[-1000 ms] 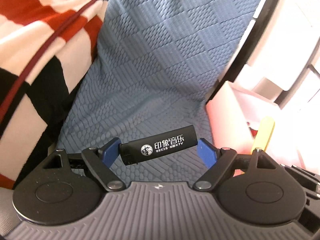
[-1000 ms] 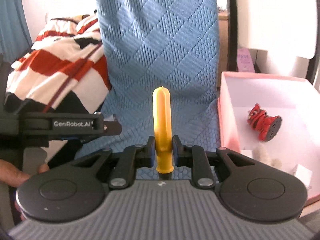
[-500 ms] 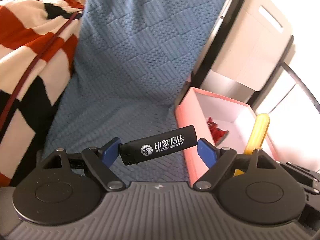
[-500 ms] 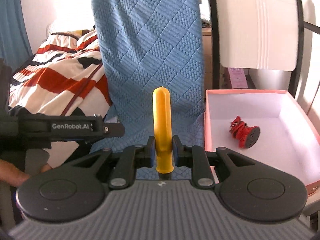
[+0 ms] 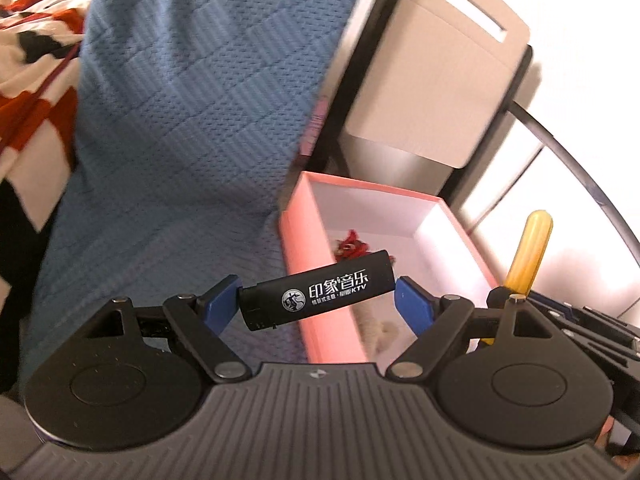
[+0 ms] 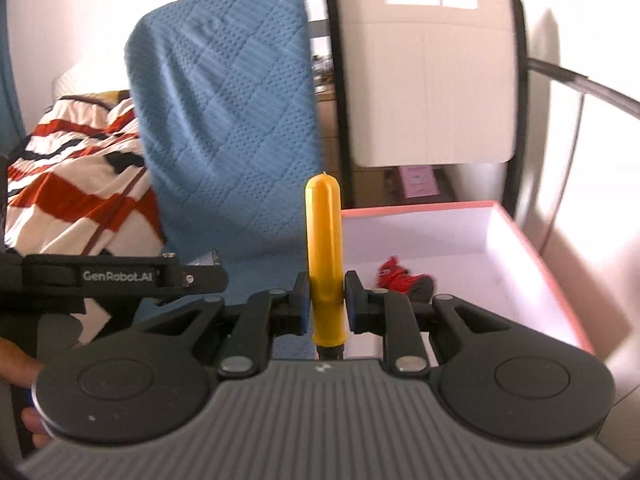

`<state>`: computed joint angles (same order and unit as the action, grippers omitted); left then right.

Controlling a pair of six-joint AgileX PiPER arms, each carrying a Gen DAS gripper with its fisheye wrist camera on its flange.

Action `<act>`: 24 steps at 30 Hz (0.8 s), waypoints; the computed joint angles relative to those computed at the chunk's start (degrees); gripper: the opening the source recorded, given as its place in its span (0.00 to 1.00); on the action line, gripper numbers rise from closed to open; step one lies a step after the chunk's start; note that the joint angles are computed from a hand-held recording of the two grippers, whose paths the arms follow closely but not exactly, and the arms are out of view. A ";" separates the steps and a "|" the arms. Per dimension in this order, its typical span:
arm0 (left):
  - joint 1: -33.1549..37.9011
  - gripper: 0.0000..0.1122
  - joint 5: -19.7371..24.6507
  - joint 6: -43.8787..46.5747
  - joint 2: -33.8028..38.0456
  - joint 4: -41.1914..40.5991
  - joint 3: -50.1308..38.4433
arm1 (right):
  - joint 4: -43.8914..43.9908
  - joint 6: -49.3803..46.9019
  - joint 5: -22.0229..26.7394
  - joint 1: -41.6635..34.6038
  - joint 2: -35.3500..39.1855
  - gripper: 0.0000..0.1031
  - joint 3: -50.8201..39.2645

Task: Organize rigid objects
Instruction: 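Carry the USB stick with the left gripper while the right carries the screwdriver over the box, then open both grippers over the box, dropping the USB stick and screwdriver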

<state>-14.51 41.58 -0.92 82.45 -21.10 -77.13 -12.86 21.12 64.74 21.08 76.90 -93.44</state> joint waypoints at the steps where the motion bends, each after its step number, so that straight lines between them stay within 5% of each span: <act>1: -0.89 0.77 -0.14 -0.48 0.52 0.40 -0.59 | -0.08 -0.17 0.10 -0.66 -0.18 0.20 -0.03; 10: -7.15 0.77 1.73 -2.61 9.69 0.91 -9.28 | 6.12 -5.66 -2.15 -11.50 1.11 0.21 2.34; 24: -10.99 0.77 16.97 -5.51 33.54 4.81 -36.61 | 17.72 -17.76 3.91 -26.24 13.32 0.21 -2.62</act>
<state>-25.50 58.55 -6.43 115.99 -16.29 -113.74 4.86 3.35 68.65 -5.16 90.22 -96.06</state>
